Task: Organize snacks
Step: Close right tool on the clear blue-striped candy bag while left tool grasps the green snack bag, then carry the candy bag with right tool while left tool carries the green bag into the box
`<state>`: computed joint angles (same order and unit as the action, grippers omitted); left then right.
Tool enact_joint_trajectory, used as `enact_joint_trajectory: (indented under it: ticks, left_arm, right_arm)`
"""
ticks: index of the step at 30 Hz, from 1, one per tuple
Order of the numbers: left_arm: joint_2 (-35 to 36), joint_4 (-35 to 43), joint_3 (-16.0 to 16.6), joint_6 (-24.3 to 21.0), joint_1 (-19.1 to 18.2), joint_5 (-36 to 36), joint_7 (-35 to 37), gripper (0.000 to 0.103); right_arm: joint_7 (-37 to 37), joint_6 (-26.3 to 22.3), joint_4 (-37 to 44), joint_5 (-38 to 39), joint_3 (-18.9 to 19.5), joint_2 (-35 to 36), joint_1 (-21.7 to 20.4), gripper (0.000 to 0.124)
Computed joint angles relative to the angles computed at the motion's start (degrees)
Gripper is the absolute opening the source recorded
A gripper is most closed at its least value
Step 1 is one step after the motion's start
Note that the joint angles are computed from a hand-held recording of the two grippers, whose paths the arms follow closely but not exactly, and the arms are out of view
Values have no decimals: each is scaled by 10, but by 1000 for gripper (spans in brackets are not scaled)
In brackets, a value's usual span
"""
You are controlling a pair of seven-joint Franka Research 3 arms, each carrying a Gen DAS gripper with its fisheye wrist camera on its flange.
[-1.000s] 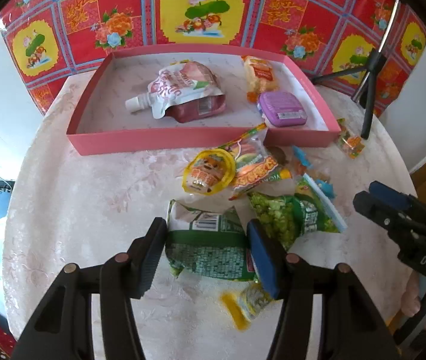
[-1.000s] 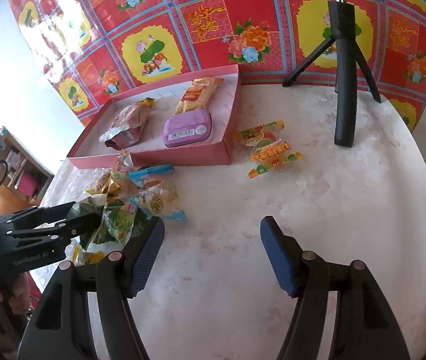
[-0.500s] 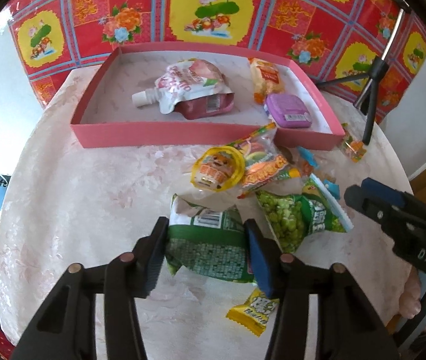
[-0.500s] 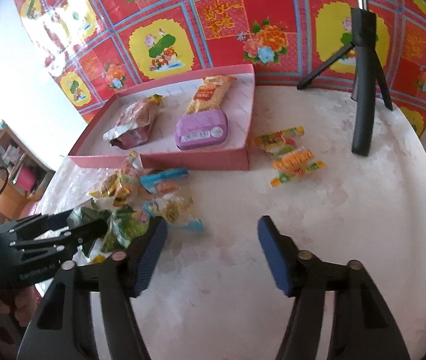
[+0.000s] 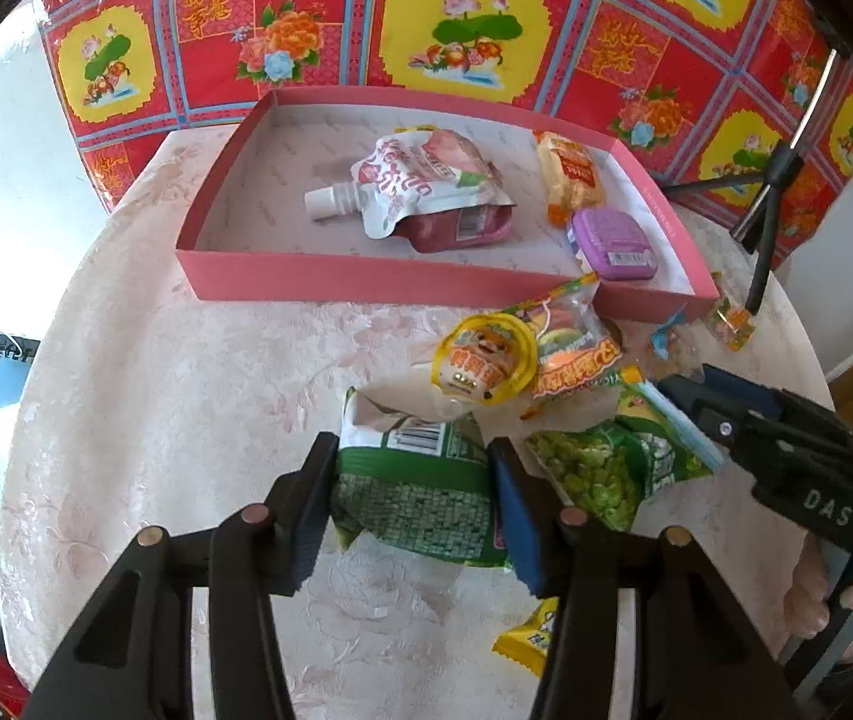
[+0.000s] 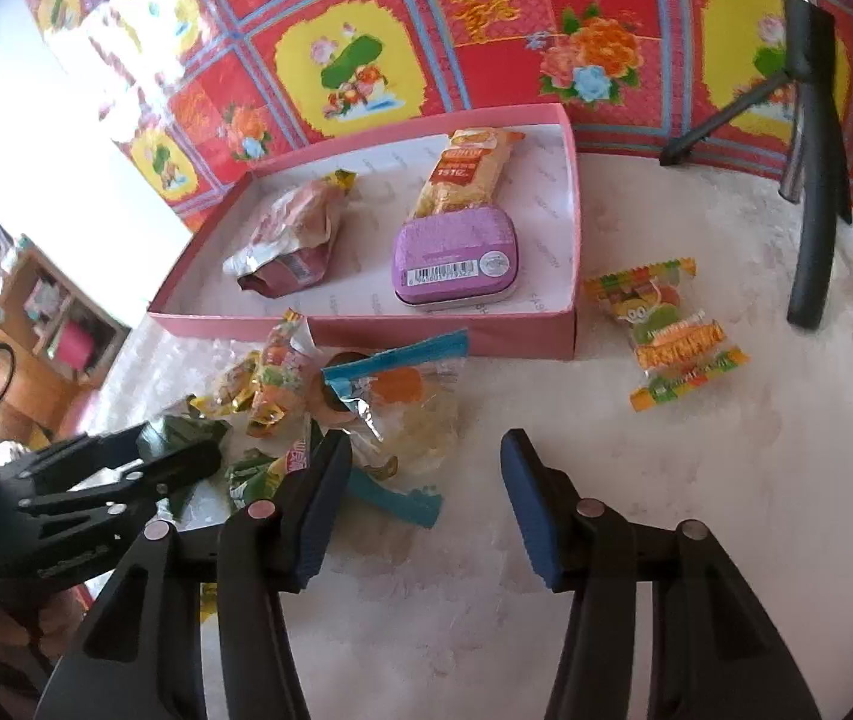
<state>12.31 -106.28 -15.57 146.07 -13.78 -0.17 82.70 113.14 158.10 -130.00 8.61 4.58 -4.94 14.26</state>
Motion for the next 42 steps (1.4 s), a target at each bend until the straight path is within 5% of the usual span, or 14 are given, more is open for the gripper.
enact_joint_trajectory:
  ticks: [11, 26, 42]
  left_arm:
    - [-3, 1, -6, -3, 11, -40, 28, 53]
    - [-22, -15, -7, 15, 10, -73, 61, 52]
    - [-21, 8, 0, 24, 17, -78, 59, 52]
  right_arm:
    - [102, -27, 16, -135, 8, 7, -8, 31]
    - [142, -9, -15, -134, 12, -33, -20, 25]
    - [105, 5, -21, -83, 16, -46, -26, 25]
